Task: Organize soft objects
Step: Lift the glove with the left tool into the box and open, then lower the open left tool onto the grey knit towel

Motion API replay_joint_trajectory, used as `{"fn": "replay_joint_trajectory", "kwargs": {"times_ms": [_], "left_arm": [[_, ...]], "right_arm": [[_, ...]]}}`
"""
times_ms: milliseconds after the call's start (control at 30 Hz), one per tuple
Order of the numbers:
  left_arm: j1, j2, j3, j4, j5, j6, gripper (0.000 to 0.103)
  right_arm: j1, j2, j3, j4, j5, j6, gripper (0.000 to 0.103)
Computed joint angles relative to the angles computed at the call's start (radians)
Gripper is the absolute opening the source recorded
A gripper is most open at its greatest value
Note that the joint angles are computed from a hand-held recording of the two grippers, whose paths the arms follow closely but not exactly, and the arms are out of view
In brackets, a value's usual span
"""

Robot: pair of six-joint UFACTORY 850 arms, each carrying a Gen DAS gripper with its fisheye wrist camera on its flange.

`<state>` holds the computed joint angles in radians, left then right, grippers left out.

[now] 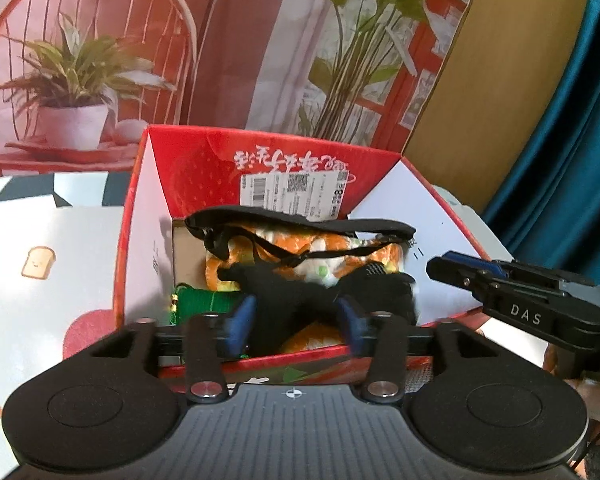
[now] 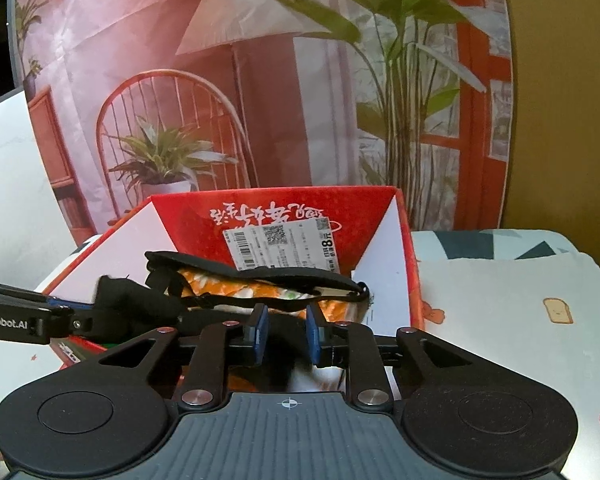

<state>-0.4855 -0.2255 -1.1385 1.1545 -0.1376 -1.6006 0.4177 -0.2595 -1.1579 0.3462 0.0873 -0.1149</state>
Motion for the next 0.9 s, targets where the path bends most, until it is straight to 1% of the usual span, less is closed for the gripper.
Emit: {"fn": "replay_joint_trajectory", "kwargs": {"times_ms": [33,100,133,200,300,367,400,467,500,533,600,633,700,800,900], "left_arm": [[-0.009,0.006,0.003,0.066,-0.028,-0.055,0.058],[-0.029,0.017,0.009,0.147,-0.090,-0.121,0.064],[-0.037,0.028,0.019,0.207,-0.110,-0.179,0.064],[-0.045,0.047,0.037,0.282,-0.134,-0.260,0.065],[-0.060,0.081,0.075,0.391,-0.184,-0.382,0.069],[-0.071,0.104,0.106,0.441,-0.219,-0.437,0.069],[-0.076,0.115,0.120,0.449,-0.233,-0.450,0.069],[-0.082,0.136,0.151,0.462,-0.247,-0.484,0.068],[-0.087,0.147,0.170,0.494,-0.257,-0.526,0.069],[-0.095,0.158,0.186,0.508,-0.277,-0.546,0.069],[-0.102,0.173,0.209,0.475,-0.290,-0.540,0.068],[-0.106,0.183,0.227,0.497,-0.297,-0.585,0.068],[-0.105,0.196,0.250,0.520,-0.290,-0.638,0.068],[-0.107,0.205,0.277,0.493,-0.293,-0.648,0.068],[-0.098,0.196,0.291,0.432,-0.277,-0.622,0.068]], "right_arm": [[0.001,0.004,0.007,0.000,0.006,0.002,0.020],[0.004,0.016,0.024,-0.048,0.024,0.056,0.020],[0.005,0.021,0.033,-0.081,0.034,0.092,0.021],[0.008,0.034,0.052,-0.135,0.054,0.155,0.028],[0.015,0.056,0.084,-0.124,0.087,0.164,0.035],[0.020,0.071,0.107,-0.093,0.112,0.140,0.039],[0.023,0.081,0.121,-0.085,0.126,0.133,0.041],[0.031,0.103,0.152,-0.087,0.157,0.132,0.042],[0.036,0.116,0.172,-0.081,0.178,0.120,0.042],[0.042,0.128,0.189,-0.059,0.198,0.094,0.042],[0.049,0.150,0.222,-0.036,0.235,0.069,0.043],[0.053,0.161,0.237,-0.026,0.252,0.062,0.043],[0.059,0.178,0.259,0.014,0.268,0.035,0.043],[0.066,0.203,0.294,0.051,0.290,0.033,0.043],[0.067,0.203,0.307,0.061,0.271,0.036,0.043]]}}
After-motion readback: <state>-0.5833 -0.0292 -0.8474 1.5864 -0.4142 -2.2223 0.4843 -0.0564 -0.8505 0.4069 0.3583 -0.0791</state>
